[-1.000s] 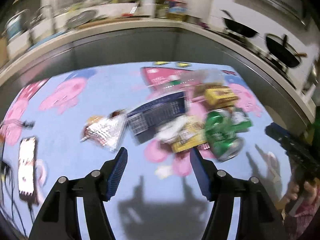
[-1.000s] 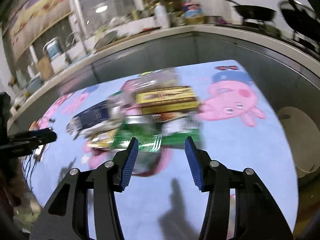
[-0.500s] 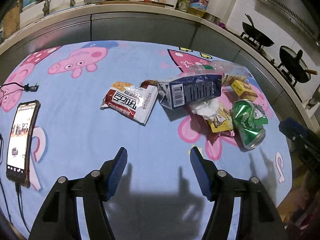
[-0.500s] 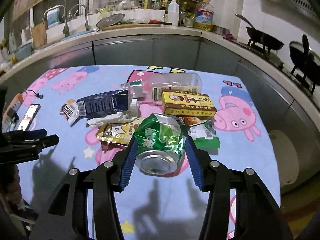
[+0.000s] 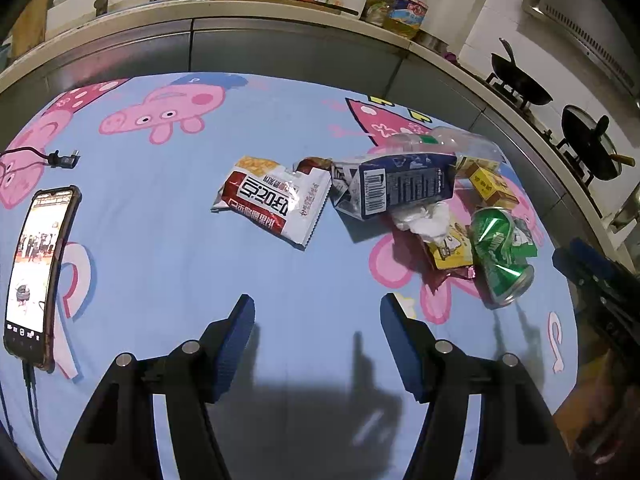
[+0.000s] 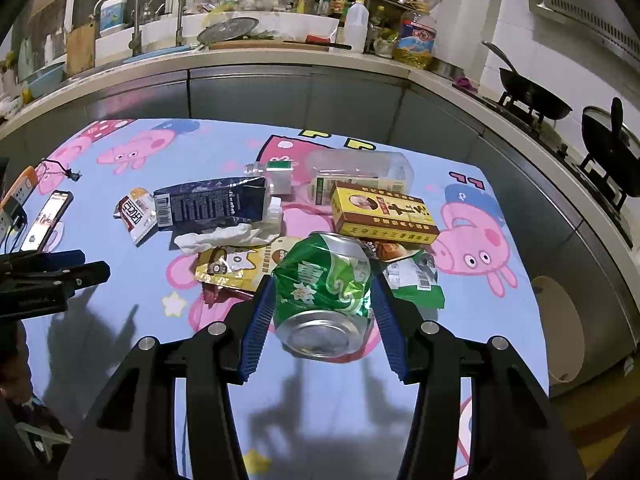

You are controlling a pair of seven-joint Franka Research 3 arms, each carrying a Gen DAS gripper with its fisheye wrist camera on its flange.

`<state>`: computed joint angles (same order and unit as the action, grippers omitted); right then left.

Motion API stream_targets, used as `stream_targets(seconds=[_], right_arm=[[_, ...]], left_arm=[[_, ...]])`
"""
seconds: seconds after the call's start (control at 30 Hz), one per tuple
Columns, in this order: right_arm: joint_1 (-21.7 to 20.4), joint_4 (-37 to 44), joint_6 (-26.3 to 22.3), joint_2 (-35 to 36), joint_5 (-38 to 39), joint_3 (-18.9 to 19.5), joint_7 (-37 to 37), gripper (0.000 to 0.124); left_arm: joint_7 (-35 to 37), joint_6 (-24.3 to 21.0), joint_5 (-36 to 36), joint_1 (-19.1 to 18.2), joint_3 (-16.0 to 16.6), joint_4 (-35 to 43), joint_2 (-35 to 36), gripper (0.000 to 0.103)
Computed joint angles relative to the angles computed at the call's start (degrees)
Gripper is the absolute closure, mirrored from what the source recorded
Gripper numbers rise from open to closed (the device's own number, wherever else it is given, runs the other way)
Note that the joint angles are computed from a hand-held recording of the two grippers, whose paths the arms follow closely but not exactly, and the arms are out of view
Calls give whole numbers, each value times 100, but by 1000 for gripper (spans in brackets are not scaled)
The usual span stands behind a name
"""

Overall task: Collect trash
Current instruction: 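Grasp the crushed green can with the right tool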

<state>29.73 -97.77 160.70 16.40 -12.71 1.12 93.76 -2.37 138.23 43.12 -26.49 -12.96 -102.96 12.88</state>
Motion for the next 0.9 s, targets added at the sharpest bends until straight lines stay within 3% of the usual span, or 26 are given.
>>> stream_targets(seconds=[0.9], right_arm=[[205, 726, -469, 594, -103, -102, 29, 74]], left_arm=[[-22, 383, -63, 149, 73, -208, -10, 38]])
